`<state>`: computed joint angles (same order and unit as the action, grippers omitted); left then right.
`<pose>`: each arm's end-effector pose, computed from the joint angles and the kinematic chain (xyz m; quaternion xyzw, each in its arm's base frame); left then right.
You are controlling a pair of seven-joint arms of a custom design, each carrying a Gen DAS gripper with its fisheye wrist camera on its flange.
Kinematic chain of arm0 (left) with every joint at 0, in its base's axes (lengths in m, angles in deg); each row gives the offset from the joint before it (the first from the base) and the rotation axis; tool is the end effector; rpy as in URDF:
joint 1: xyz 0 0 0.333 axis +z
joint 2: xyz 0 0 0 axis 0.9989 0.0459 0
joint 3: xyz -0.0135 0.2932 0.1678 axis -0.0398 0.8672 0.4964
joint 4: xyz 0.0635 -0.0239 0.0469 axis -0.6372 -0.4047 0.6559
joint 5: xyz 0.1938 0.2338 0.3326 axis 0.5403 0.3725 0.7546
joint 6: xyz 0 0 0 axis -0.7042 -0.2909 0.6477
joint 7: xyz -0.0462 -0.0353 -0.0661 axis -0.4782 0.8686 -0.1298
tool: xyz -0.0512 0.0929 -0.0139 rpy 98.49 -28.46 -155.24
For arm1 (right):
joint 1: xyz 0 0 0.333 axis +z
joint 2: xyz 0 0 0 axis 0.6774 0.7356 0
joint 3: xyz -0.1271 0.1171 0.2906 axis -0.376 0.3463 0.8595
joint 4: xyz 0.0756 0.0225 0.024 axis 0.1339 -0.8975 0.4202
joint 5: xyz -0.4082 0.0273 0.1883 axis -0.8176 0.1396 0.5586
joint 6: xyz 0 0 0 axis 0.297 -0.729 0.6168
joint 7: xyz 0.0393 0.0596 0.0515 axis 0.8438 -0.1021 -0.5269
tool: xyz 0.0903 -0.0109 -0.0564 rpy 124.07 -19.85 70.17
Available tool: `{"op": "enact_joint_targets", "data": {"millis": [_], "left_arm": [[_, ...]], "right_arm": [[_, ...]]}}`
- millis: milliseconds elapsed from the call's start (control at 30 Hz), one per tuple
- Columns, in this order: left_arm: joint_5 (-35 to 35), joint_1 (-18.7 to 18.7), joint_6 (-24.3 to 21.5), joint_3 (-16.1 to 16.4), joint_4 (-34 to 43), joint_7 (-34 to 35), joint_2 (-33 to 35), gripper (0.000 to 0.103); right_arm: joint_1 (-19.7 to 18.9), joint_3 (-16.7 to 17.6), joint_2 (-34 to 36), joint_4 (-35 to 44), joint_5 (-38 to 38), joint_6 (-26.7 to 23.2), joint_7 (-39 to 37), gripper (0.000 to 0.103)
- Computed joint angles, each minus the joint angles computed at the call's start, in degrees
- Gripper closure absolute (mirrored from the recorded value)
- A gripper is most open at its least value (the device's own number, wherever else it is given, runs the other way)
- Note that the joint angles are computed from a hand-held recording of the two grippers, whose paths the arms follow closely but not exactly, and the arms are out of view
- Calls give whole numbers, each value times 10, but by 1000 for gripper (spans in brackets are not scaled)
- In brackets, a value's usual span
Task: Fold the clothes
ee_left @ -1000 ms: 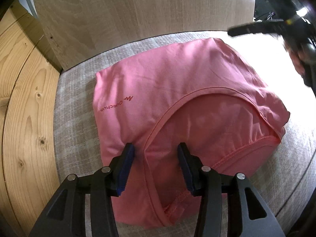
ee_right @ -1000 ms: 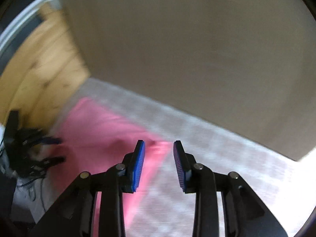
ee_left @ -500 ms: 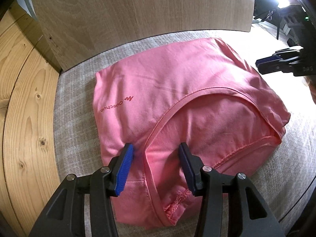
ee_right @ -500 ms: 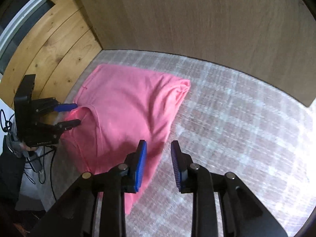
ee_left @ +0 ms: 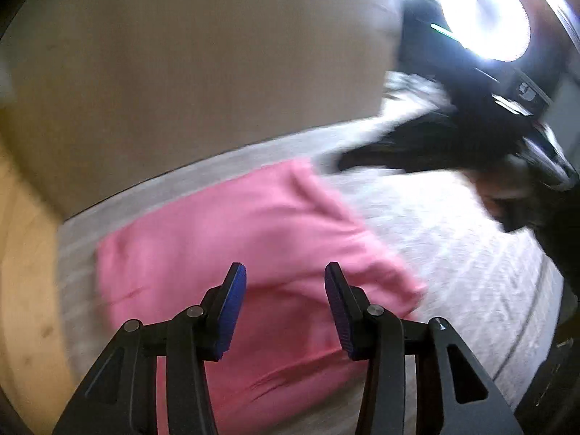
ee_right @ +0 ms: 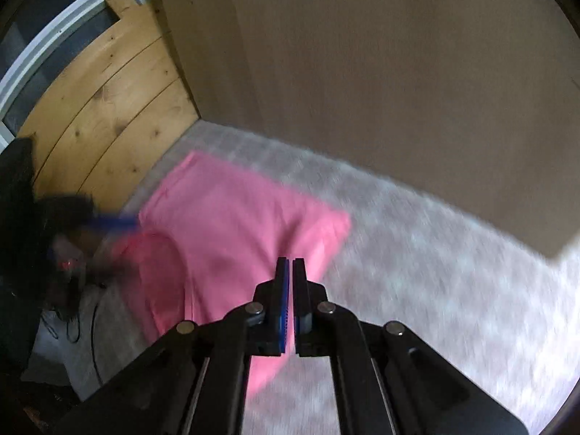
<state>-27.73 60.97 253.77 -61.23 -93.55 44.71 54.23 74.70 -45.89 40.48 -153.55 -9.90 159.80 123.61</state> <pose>0.4439 -0.3106 0.3678 -0.4083 0.8657 -0.2819 0.0663 0.5031 0.4308 0.3901 -0.7867 0.5461 -0.0373 0.2856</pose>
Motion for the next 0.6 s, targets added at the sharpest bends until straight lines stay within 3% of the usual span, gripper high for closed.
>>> {"op": "enact_joint_targets", "data": {"millis": [133, 167, 233, 333, 400, 500, 533, 600], "left_arm": [[-59, -9, -26, -27, 60, 67, 72, 61], [-44, -5, -37, -35, 60, 59, 78, 61], [-15, 3, -40, -53, 53, 53, 82, 61], [15, 9, -17, -73, 35, 58, 78, 60], [-5, 16, -41, -75, 41, 56, 73, 60], [-45, 19, -68, -72, 40, 68, 54, 61], [-48, 17, -64, -69, 30, 68, 39, 61], [-39, 12, -48, -57, 3, 56, 3, 61]], "right_arm": [[12, -16, 67, 68, -43, -57, -1, 101], [35, -43, 64, 66, -96, -83, 44, 101], [46, -65, 54, 55, -144, -94, 105, 101], [5, -36, 30, 8, -78, -15, 97, 101], [-1, -24, 41, 13, -66, 20, 74, 101], [-20, 11, 86, 58, -11, 22, 1, 101], [-8, 3, 104, 78, -3, 13, -7, 101], [57, -72, 106, 90, -87, -25, 85, 103]]}}
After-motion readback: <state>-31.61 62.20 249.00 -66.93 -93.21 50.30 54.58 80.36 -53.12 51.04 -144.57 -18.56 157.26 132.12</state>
